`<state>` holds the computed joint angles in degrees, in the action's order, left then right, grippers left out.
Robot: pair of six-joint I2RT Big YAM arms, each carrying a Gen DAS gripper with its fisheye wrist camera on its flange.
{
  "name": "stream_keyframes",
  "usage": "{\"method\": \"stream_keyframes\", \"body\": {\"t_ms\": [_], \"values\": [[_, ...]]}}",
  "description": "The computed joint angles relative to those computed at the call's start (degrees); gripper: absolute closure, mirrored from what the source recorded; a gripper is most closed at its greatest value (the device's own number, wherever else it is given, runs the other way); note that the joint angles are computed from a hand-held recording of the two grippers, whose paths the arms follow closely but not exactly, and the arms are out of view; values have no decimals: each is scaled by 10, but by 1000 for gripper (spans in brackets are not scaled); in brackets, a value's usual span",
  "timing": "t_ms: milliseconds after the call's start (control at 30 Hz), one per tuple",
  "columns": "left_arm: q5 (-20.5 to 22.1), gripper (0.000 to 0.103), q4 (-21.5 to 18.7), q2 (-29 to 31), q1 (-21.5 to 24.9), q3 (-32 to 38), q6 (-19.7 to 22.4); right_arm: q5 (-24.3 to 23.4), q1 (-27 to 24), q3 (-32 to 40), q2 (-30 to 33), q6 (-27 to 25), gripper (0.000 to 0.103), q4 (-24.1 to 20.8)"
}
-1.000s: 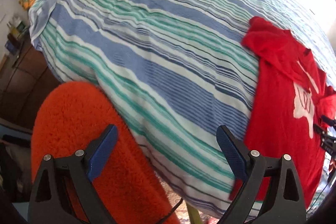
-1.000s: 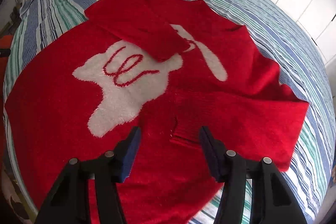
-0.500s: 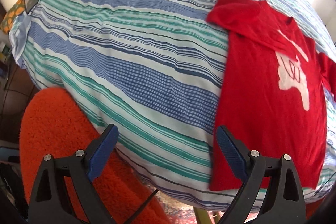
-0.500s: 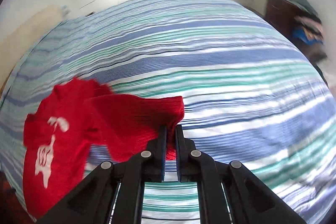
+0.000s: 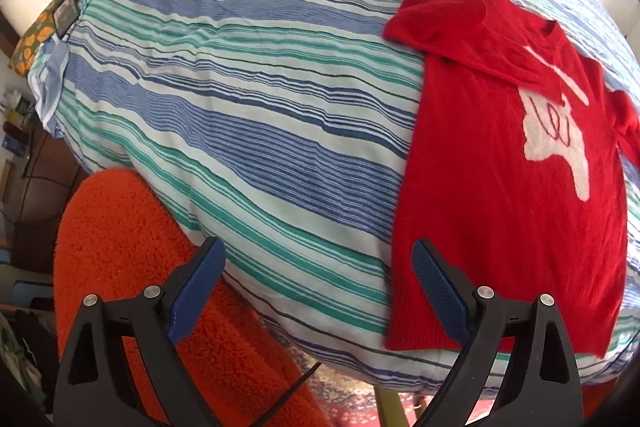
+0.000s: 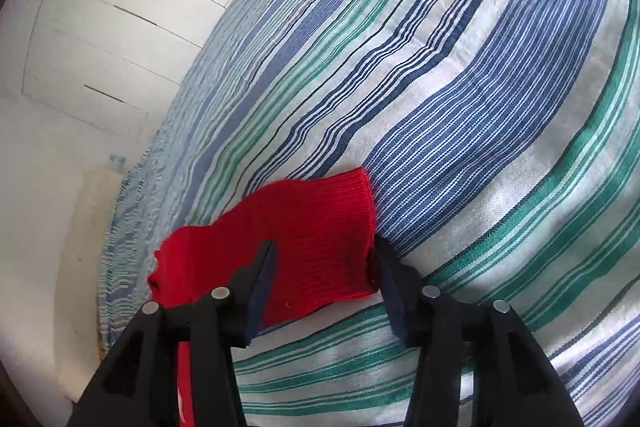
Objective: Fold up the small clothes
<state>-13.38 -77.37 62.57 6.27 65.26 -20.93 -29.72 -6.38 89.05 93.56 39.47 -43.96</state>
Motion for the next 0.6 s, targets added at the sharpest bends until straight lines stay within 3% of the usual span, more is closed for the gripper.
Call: {"method": "stream_keyframes", "body": {"t_ms": [67,100,133,167,333,433,600], "values": [[-7,8,-4,6,-9,2,-1,-10,-3,9,12,1,51,-2],[-10,8,-7,9,-13,3,-3,-8,-1,22,22,-8,58,-18],[-12,8,-10,13,-17,6,-4,9,2,41,31,-30,92,-44],[-14,8,-12,14,-20,8,-6,43,8,70,42,-66,98,-84],[-26,8,-11,22,-33,13,-8,199,7,116,46,-143,99,-127],[-22,8,-15,37,-37,14,-10,217,2,109,43,-141,100,-134],[-32,8,-20,46,-43,12,-7,286,28,96,36,-181,100,-140]]}}
